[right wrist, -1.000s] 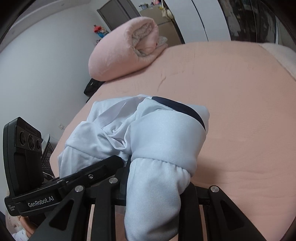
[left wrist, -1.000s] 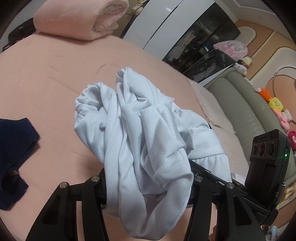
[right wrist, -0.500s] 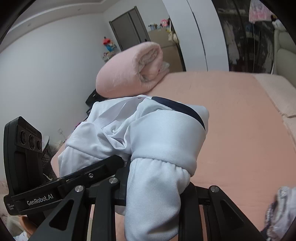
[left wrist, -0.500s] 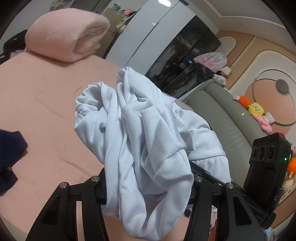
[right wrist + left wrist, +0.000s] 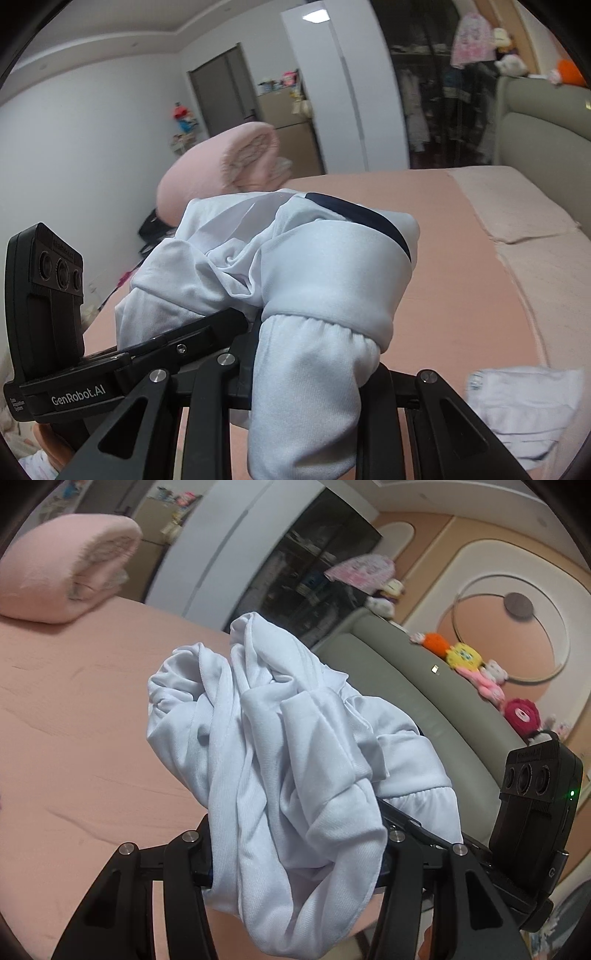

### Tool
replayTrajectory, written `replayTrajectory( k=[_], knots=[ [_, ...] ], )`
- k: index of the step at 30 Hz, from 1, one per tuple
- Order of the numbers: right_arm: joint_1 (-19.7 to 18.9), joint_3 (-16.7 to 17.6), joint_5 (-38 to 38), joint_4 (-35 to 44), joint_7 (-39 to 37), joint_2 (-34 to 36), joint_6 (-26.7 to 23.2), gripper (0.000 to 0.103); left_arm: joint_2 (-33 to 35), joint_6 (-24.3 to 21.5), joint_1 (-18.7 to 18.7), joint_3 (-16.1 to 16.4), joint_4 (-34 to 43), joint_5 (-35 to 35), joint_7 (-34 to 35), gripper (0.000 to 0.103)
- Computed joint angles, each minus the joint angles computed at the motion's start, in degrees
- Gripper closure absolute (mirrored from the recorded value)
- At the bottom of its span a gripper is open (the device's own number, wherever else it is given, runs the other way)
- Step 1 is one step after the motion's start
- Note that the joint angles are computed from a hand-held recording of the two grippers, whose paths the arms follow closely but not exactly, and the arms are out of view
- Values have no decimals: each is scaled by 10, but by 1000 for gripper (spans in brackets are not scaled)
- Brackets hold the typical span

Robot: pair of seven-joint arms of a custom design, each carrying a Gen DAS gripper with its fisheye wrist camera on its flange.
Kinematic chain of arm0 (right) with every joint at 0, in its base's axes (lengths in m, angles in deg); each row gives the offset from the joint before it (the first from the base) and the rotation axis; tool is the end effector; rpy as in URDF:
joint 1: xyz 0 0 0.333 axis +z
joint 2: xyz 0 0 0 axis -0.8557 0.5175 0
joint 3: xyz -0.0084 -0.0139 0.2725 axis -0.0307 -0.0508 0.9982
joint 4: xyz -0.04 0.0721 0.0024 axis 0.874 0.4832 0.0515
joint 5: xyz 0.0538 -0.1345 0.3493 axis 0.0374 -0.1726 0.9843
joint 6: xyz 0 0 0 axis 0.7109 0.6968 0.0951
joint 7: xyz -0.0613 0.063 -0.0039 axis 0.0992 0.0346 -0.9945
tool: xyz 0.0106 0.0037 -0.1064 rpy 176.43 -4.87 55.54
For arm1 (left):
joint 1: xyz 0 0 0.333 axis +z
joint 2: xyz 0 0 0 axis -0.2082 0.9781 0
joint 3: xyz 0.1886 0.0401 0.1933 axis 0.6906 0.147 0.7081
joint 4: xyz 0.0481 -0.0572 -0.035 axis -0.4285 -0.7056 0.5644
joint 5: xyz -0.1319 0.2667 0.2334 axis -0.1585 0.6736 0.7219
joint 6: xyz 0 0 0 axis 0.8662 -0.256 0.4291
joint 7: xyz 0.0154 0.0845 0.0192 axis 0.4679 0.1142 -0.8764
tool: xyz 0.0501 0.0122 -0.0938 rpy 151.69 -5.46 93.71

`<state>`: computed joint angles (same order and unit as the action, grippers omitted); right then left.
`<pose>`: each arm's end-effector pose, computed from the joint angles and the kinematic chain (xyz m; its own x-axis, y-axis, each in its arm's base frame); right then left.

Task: Fold clothes

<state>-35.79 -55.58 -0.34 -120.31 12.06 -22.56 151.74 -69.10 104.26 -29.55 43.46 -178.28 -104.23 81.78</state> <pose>0.3997 0.2205 0.7288 0.4485 -0.8601 -0.2431 -0.6103 -0.0960 -0.7863 0.4200 -0.2236 0.6925 -0.1623 -0.8178 0.5522 -0.6493 -0.3329 -0.6838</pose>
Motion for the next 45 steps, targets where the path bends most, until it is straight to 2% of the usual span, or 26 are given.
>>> replayTrajectory(
  k=[8,20,25,34,39,45],
  knots=[
    [-50,-29,-27,-28,10,-53,-42,79,101,-20,-35,-14,108,-42,50,51],
    [-124,-53,-71,-48,28,-84,-90,79,225,-41,-50,-57,232,-115,125,51],
    [-146,-71,-80,-50,15,-90,-110,79,261,-42,-54,-78,264,-116,127,51],
    [-183,-91,-85,-36,0,-68,-132,79,344,-60,-59,-105,349,-107,138,51],
    [-190,-102,-71,-28,-14,-39,-146,79,365,-66,-54,-113,353,-113,148,51],
    [-198,-112,-47,-24,-29,-13,-163,78,384,-74,-29,-132,345,-210,185,51]
  ],
)
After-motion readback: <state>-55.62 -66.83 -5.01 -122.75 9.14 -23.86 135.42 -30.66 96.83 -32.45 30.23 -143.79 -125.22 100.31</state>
